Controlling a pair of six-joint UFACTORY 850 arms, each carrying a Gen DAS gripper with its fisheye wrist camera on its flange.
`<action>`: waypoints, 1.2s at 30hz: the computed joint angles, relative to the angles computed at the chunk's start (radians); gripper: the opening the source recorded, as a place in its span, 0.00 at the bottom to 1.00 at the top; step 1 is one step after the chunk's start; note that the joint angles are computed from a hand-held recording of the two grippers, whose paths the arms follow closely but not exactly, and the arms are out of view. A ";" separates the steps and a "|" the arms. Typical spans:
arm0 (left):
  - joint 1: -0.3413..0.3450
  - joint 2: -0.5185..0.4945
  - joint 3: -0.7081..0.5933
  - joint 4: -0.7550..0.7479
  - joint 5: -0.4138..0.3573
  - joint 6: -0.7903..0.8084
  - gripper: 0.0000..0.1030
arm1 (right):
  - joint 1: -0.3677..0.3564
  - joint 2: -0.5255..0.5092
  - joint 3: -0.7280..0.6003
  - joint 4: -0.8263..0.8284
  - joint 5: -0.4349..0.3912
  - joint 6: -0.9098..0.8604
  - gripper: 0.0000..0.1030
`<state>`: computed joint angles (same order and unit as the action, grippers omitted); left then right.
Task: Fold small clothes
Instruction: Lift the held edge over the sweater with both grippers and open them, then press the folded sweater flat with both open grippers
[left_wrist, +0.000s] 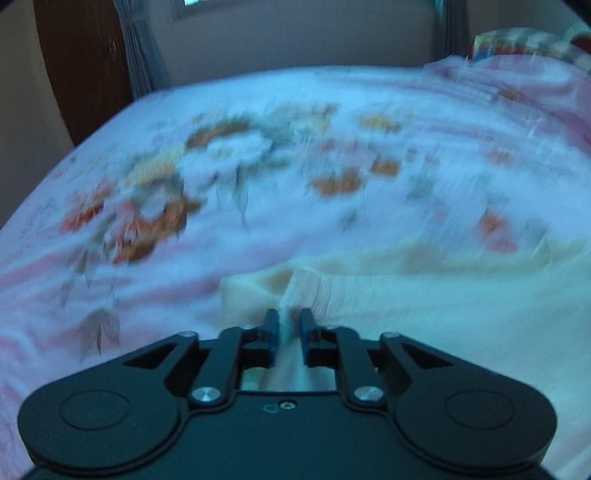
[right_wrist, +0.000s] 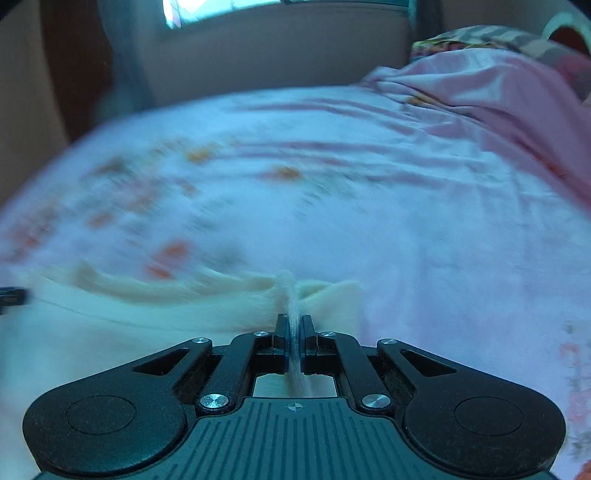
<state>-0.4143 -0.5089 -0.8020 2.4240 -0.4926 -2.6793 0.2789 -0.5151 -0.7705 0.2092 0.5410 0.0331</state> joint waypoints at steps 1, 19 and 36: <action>0.000 0.006 0.010 0.010 -0.019 -0.022 0.17 | 0.012 -0.004 0.000 0.050 0.012 -0.054 0.02; -0.104 0.194 0.249 0.124 -0.041 -0.172 0.51 | 0.133 0.154 0.236 -0.036 0.098 0.105 0.18; -0.241 0.251 0.378 -0.089 -0.059 -0.149 0.71 | 0.342 0.189 0.323 0.284 0.095 -0.071 0.91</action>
<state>-0.6553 -0.2581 -0.4236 2.3346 -0.5517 -2.8278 0.6211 -0.3261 -0.4471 0.4930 0.6363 -0.0381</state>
